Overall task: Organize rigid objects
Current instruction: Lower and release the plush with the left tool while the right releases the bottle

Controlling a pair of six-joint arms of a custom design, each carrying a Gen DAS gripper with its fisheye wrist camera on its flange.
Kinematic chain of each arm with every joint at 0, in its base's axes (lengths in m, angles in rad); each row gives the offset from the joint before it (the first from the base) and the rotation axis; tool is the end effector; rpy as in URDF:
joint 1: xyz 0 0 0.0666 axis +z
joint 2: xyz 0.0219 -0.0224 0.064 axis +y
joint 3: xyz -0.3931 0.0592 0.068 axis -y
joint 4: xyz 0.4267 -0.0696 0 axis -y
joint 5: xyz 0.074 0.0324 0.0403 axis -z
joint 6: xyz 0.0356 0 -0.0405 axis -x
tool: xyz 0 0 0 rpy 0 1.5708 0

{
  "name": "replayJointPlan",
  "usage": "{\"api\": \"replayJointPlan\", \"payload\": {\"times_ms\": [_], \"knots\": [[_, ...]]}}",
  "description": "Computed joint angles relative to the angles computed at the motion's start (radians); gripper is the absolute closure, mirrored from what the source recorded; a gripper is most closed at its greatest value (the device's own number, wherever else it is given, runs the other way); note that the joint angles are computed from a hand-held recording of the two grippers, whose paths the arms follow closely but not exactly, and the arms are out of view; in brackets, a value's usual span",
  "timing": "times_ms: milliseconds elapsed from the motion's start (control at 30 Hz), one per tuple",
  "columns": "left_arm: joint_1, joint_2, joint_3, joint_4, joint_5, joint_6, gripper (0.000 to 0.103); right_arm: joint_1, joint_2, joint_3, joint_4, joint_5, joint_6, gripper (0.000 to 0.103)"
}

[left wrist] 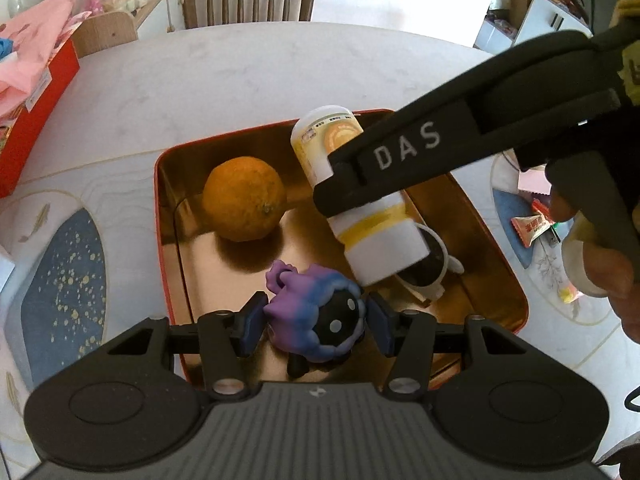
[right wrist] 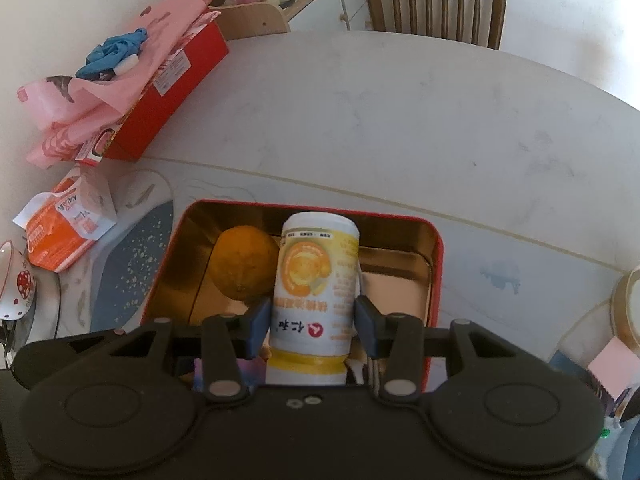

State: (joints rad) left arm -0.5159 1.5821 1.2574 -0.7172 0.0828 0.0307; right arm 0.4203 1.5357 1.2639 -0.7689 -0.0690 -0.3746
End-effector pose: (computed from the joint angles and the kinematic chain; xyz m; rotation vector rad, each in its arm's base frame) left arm 0.4801 -0.2761 0.2922 0.6626 2.5541 -0.2981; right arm 0.4943 0.2232 0.3167 -0.0855 2.6544 0.3635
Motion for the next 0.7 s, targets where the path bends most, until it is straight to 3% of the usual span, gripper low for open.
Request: {"api": "replayJointPlan", "payload": {"times_ms": [100, 700], "knots": [[-0.003, 0.006, 0.005, 0.001, -0.001, -0.003, 0.05, -0.001, 0.005, 0.005, -0.003, 0.003, -0.004, 0.062], [0.001, -0.036, -0.025, -0.005, -0.003, 0.015, 0.048, -0.014, -0.135, -0.103, 0.021, -0.023, -0.058, 0.053]]}}
